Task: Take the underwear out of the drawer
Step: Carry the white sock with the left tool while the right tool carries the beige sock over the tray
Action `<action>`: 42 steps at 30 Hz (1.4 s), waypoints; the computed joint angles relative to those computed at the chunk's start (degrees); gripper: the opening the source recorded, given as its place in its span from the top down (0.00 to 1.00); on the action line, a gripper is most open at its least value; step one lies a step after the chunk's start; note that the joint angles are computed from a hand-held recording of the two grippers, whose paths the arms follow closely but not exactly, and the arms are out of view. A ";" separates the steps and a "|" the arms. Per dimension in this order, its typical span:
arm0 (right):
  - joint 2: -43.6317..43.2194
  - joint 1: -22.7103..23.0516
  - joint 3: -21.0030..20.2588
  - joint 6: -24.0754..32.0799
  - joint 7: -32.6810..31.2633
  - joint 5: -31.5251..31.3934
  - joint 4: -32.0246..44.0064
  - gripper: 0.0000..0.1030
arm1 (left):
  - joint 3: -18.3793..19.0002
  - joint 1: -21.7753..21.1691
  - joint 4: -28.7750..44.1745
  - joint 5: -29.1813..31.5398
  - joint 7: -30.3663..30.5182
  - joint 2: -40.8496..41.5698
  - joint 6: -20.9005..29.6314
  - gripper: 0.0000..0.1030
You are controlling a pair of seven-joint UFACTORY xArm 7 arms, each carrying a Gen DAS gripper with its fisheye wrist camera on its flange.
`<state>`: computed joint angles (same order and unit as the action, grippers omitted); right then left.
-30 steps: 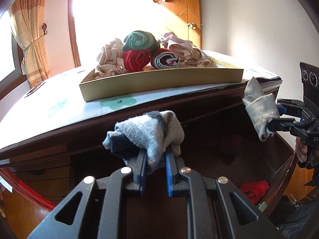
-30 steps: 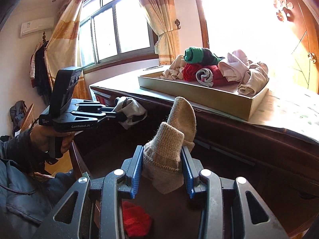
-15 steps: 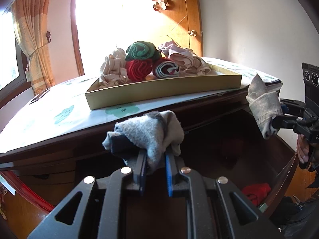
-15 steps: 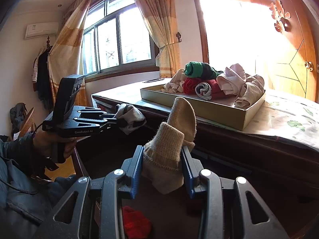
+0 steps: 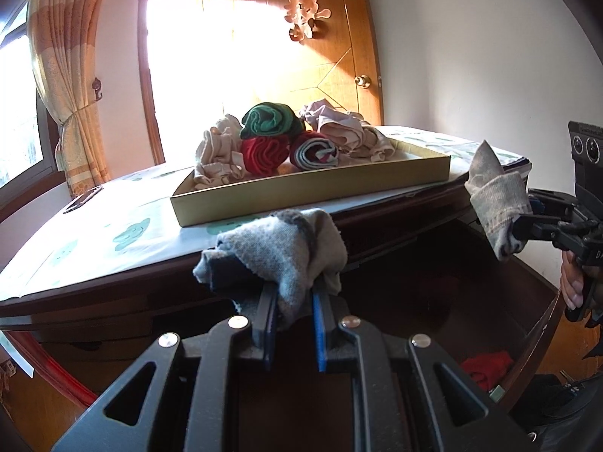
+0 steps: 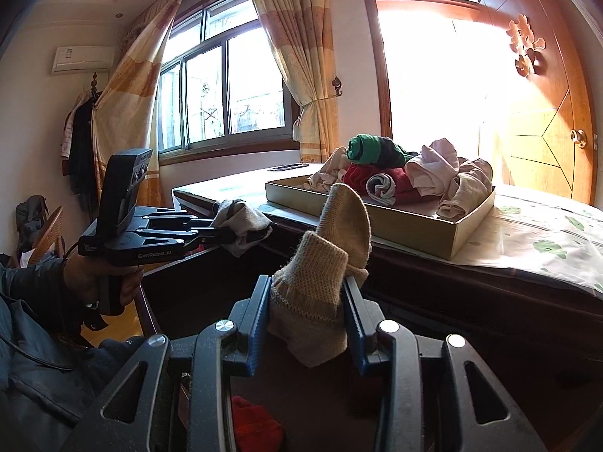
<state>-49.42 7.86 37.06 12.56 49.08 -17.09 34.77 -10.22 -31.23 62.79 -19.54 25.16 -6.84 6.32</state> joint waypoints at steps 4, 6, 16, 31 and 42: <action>-1.02 -0.70 0.64 -0.47 0.46 -0.35 -0.31 0.62 | 0.62 -0.95 -0.75 -1.62 1.47 -0.32 -1.88 0.86; -1.56 -1.17 0.98 -0.91 0.62 -0.56 -0.55 0.62 | 1.15 -1.65 -1.08 -2.71 2.43 -0.53 -2.51 0.86; -4.28 -3.19 2.87 -1.51 1.25 -0.89 -0.98 0.62 | 1.82 -2.19 -0.25 -4.49 2.92 -0.13 -2.43 0.86; -3.75 -2.29 2.72 -0.43 0.58 -0.46 -0.19 0.62 | -1.03 -0.67 2.78 -3.73 2.86 1.73 0.39 0.86; -3.30 -1.68 2.23 -0.01 -0.04 -0.57 0.12 0.61 | -2.32 0.53 5.95 -1.50 0.58 3.29 3.01 0.86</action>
